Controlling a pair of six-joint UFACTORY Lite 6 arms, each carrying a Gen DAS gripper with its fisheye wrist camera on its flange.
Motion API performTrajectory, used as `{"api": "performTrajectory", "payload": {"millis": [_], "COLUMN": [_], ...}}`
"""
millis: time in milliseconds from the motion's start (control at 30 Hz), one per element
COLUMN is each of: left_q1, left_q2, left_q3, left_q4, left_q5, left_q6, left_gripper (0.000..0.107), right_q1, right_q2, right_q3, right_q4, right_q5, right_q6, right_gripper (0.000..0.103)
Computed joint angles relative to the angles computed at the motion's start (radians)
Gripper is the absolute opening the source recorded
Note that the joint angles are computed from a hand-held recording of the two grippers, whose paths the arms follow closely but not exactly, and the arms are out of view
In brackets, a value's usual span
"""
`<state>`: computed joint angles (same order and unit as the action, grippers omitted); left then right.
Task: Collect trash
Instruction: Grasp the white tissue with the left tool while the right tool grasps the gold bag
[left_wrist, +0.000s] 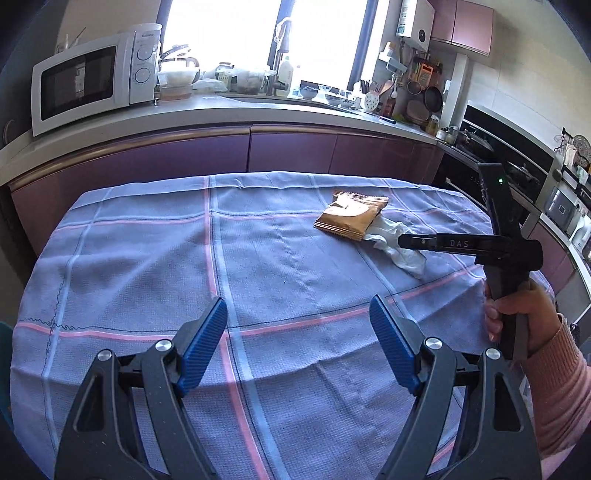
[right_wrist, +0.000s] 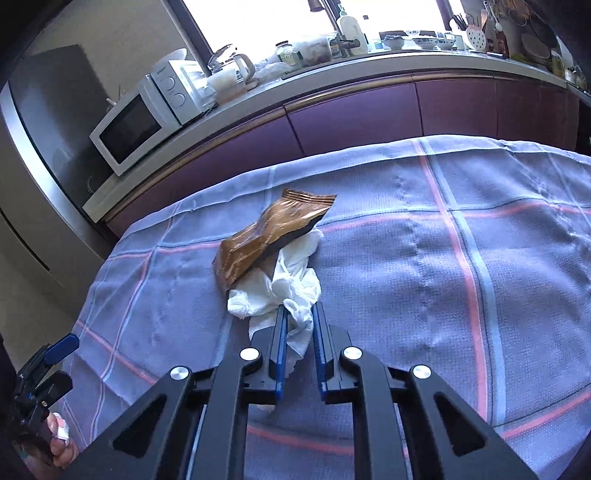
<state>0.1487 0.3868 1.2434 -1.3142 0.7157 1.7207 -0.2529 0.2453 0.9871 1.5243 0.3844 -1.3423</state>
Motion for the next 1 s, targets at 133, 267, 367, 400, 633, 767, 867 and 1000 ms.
{"api": "performTrajectory", "payload": {"millis": [133,267,367,400,633,767,867,1000], "left_q1": [-0.005,0.011,0.035,0.044,0.084,0.057,0.002,-0.064], "left_q2": [0.007,0.016,0.028,0.029,0.029,0.041,0.042,0.052], "left_q3": [0.005,0.013,0.032,0.036,0.062,0.066,0.038,0.011], "left_q4": [0.013,0.018,0.036,0.038,0.053,0.084,0.114,0.126], "left_q5": [0.013,0.041,0.070,0.079,0.130,0.144,0.108,0.023], "left_q6": [-0.013,-0.017,-0.044,-0.049,-0.075,-0.088,-0.078,-0.089], "left_gripper": [0.079,0.079,0.079,0.079,0.079,0.080,0.083,0.090], "right_q1": [-0.012,0.057,0.108,0.124,0.202,0.128,0.078,0.030], "right_q2": [-0.127,-0.223,-0.222,-0.209,-0.217,-0.258,-0.189,-0.018], "right_q3": [-0.132,-0.220,-0.246,-0.241,-0.205,-0.210,-0.149,-0.021], "right_q4": [0.058,0.089,0.133,0.134,0.093,0.088,0.086,0.116], "right_q5": [0.168,0.255,0.351,0.369,0.297,0.277,0.216,0.165], "right_q6": [-0.052,-0.074,-0.103,-0.106,-0.081,-0.083,-0.055,-0.040], "right_gripper": [0.009,0.009,0.009,0.010,0.028,0.031,0.034,0.050]}}
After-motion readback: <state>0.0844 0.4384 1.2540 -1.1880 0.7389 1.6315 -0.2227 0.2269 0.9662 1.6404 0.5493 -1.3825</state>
